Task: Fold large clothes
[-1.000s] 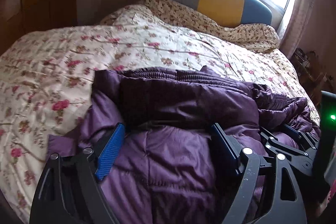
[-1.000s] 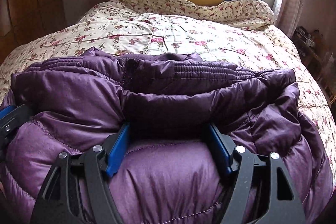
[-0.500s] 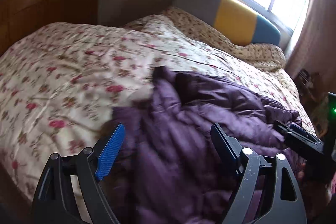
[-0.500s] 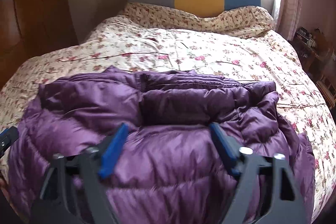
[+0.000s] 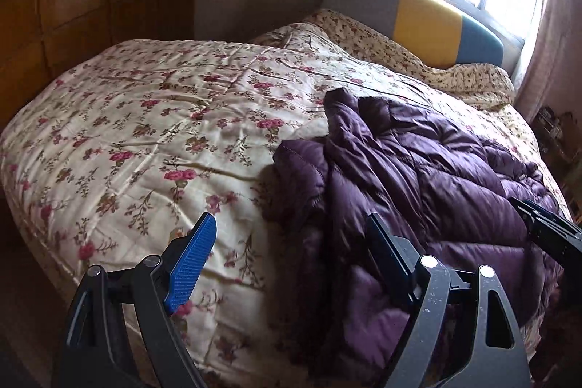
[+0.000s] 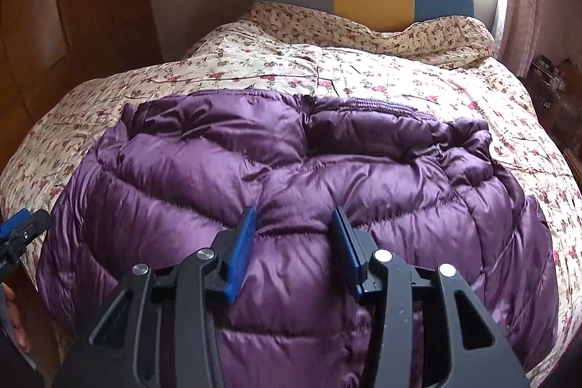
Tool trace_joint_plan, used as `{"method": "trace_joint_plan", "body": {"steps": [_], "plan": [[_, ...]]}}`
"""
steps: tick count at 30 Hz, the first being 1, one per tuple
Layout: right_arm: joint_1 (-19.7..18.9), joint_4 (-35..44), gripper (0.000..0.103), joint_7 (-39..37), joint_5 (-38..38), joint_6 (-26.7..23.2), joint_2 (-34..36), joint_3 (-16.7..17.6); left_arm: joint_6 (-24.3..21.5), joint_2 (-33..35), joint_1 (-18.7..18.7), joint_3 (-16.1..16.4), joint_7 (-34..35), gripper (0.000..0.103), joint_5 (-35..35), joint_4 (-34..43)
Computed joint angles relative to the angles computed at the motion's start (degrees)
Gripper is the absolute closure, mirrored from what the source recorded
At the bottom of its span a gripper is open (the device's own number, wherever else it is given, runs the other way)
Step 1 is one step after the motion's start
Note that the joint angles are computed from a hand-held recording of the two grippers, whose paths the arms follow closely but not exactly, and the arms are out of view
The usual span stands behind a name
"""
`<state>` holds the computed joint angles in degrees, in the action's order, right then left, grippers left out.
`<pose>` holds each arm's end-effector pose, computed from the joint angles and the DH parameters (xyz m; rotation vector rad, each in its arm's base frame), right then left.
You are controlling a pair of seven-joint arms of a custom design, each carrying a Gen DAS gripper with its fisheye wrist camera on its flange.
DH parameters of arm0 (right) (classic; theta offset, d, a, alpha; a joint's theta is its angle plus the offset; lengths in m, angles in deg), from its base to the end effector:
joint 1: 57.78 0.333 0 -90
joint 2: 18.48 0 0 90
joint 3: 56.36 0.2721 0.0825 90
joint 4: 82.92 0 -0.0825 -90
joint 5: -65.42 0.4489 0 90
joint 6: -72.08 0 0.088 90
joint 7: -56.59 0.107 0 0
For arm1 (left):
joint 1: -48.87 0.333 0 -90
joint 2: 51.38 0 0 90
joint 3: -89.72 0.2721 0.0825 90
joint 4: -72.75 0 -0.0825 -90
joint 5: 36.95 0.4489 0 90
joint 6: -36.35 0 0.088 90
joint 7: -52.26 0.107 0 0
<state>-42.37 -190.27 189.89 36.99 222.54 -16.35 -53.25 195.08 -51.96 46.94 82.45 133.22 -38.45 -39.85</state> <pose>0.6403 0.2260 0.5042 -1.6647 1.8205 -0.7073 0.6567 -0.1054 0.5047 -1.8055 1.7751 -0.8996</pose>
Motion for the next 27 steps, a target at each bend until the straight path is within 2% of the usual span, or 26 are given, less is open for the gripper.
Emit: {"method": "trace_joint_plan", "body": {"steps": [11,14,21,27], "plan": [[-0.22,-3.19,0.06,1.03,-0.77,-0.08,-2.52,0.34,-0.72,-0.36,-0.52,-0.16,5.06,0.02,-6.62,-1.29],[-0.43,-4.02,0.06,1.38,-1.1,0.04,-3.13,0.43,-1.5,0.14,-0.63,-0.05,8.87,0.02,-12.53,-0.92],[-0.56,-4.36,0.061,1.54,-1.15,-0.18,-3.43,0.71,-8.39,2.3,0.89,0.51,21.91,0.02,-37.5,1.67],[-0.29,-3.67,0.063,1.34,-1.95,-1.65,-2.67,0.9,-10.73,3.11,1.74,0.23,25.1,0.02,-43.6,2.66]]}}
